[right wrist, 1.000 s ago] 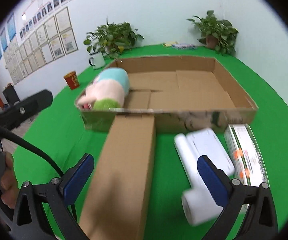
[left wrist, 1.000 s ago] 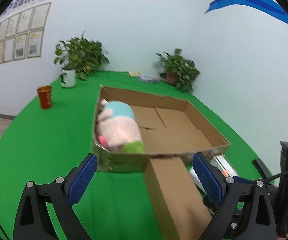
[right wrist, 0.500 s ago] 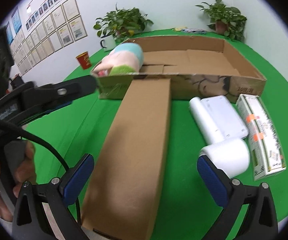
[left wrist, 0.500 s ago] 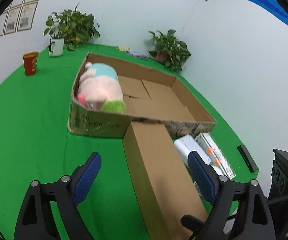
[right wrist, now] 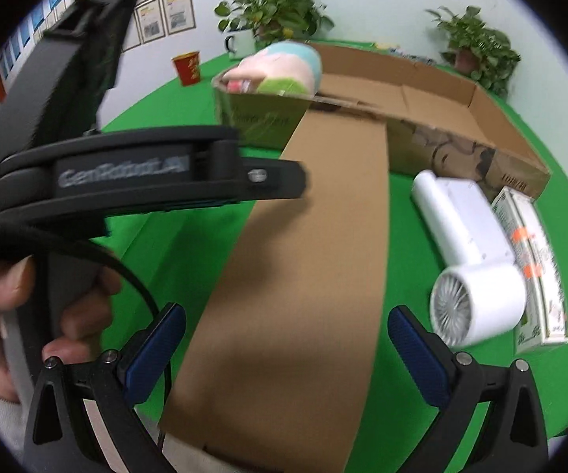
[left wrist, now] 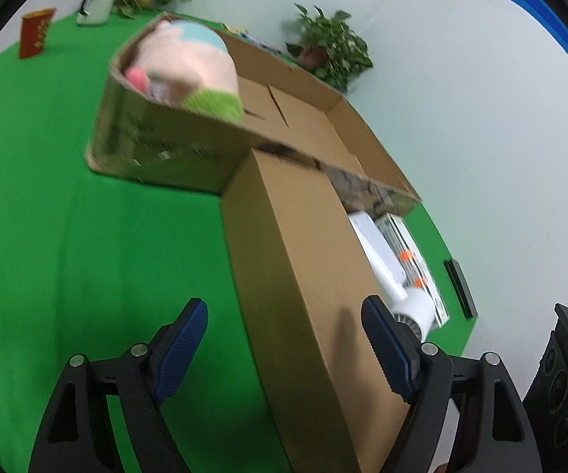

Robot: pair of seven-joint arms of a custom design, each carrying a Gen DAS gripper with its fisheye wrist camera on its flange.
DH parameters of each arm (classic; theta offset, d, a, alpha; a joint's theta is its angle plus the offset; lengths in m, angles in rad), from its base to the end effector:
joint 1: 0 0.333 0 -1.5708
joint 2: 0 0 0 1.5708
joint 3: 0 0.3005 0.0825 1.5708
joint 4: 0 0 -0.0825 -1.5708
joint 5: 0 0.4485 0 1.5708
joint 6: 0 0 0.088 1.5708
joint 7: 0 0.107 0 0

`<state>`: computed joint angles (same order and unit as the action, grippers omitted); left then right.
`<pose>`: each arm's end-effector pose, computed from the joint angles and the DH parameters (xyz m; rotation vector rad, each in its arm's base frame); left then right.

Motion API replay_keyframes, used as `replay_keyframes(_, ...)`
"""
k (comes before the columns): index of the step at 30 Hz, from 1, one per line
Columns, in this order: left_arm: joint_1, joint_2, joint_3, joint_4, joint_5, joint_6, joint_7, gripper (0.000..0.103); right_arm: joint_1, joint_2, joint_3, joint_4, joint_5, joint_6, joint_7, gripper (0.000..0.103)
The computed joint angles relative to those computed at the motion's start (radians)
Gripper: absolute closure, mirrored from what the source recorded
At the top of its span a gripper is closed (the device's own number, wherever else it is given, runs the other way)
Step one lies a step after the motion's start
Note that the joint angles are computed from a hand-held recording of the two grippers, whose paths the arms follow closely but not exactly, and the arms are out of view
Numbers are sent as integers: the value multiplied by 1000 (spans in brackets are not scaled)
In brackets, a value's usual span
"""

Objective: Organize objects
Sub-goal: 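Move both grippers to the long narrow cardboard box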

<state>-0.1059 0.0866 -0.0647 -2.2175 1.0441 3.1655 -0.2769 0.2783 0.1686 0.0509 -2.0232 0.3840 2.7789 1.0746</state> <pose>0.5830 -0.1796 0.3505 -2.3850 1.2179 -1.1684 0.6446 0.2017 0.3786 -2.2014 1.3015 -0.3731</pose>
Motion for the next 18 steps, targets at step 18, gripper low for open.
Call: replay_keyframes(18,17,-78,-12,-71,230,53,-322,22,-89,-22,44,17,526,-191,-324,18)
